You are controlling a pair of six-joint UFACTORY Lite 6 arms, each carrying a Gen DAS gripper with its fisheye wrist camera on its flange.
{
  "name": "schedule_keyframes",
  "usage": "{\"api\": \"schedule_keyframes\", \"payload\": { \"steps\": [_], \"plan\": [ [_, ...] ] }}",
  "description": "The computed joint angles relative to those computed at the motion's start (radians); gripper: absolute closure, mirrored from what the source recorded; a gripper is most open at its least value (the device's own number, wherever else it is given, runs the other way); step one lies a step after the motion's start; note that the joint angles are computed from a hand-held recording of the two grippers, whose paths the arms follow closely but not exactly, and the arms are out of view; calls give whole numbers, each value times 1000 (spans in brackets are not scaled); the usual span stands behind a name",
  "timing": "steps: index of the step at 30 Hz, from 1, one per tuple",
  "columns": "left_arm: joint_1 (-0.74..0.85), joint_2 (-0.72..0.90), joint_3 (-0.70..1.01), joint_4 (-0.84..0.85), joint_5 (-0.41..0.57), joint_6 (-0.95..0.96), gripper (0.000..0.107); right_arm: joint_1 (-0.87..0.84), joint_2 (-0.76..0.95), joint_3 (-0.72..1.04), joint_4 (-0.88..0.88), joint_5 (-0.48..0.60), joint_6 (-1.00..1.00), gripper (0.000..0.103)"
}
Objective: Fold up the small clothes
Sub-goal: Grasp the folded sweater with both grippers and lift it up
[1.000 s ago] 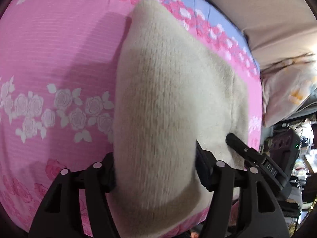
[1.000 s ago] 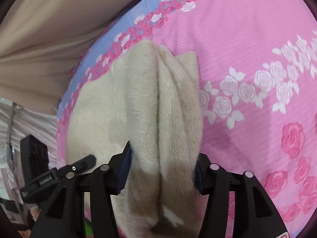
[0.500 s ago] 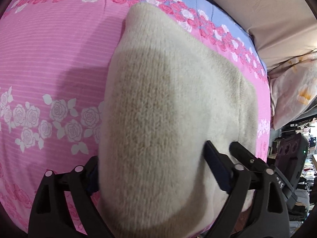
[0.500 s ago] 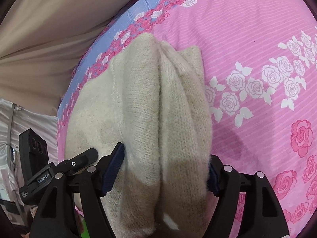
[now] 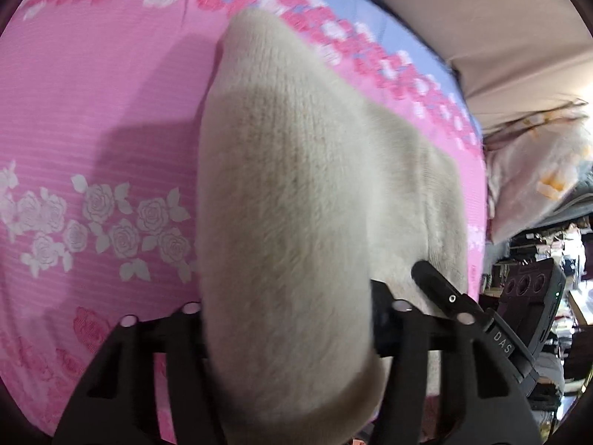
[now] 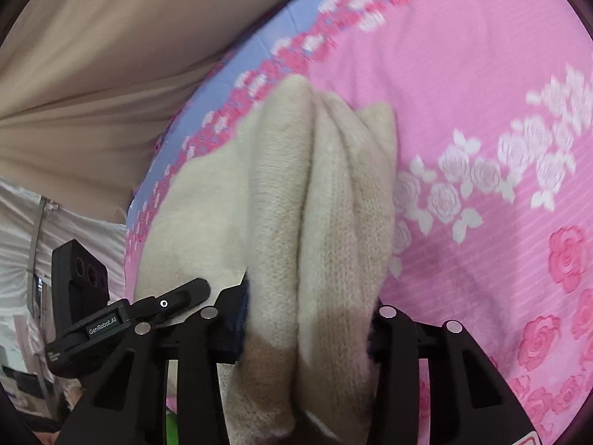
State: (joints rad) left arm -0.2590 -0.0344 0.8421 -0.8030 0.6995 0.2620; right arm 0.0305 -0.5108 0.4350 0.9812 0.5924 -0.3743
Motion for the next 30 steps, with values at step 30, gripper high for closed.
{"api": "schedule_keyframes", "payload": {
  "steps": [30],
  "plan": [
    [1160,-91,798,-210,917,502,54,999,596,1357,-1517,45,1531,61]
  ]
}}
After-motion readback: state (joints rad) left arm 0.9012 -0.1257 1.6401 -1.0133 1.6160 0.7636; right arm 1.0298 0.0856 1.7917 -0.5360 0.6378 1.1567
